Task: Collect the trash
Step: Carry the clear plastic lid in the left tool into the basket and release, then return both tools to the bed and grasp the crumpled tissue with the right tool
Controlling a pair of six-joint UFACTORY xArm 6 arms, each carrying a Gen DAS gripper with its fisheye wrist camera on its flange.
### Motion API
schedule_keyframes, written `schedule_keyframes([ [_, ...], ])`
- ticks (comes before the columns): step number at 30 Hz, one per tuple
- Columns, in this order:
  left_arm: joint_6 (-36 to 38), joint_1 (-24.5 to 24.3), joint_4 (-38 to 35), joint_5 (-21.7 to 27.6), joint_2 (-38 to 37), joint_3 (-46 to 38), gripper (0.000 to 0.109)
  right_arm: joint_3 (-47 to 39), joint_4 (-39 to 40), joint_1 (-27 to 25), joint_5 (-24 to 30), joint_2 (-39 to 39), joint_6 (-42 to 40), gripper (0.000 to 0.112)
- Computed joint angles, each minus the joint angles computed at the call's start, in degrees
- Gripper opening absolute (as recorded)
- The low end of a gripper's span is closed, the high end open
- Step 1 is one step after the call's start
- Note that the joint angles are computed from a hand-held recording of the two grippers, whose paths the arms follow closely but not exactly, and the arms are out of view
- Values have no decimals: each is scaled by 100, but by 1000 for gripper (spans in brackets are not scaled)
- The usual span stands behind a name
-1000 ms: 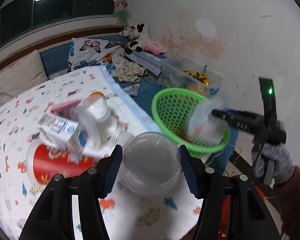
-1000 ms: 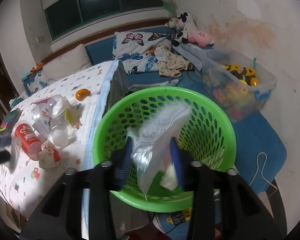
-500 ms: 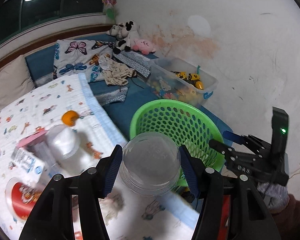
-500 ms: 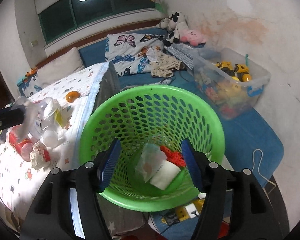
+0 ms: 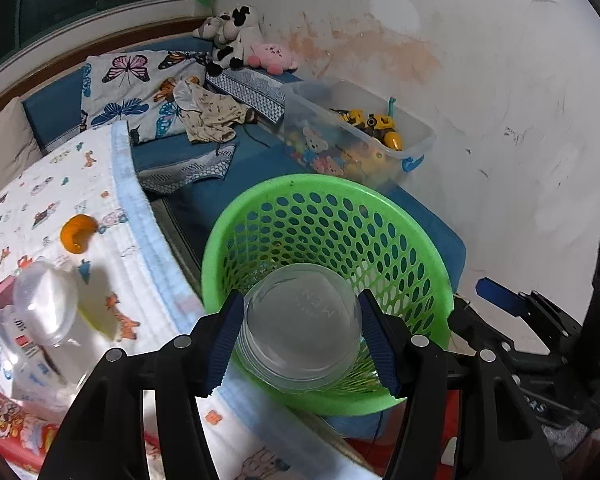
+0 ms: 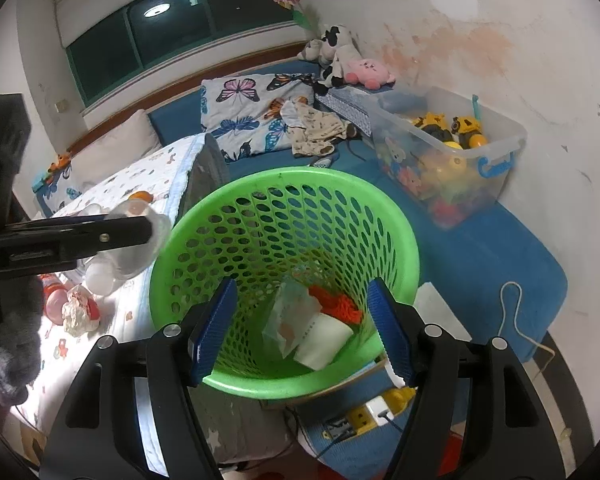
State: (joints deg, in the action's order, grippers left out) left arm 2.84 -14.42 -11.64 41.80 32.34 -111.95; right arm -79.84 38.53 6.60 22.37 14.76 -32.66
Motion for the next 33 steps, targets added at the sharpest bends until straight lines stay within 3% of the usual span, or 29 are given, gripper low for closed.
schedule_keyframes([
  [3, -121, -27, 57, 96, 181, -223, 70, 15, 58, -20, 30, -1, -10, 68],
  [8, -145, -38, 41, 86, 186, -210, 71, 73, 107, -19, 66, -40, -24, 68],
  [21, -720, 237, 890, -941, -1512, 2016, 71, 175, 419, 298, 104, -291, -394, 70],
  [33, -1677, 965, 1576, -1307, -2862, 3756, 71, 66, 664, 938, 468, -315, -795, 71],
])
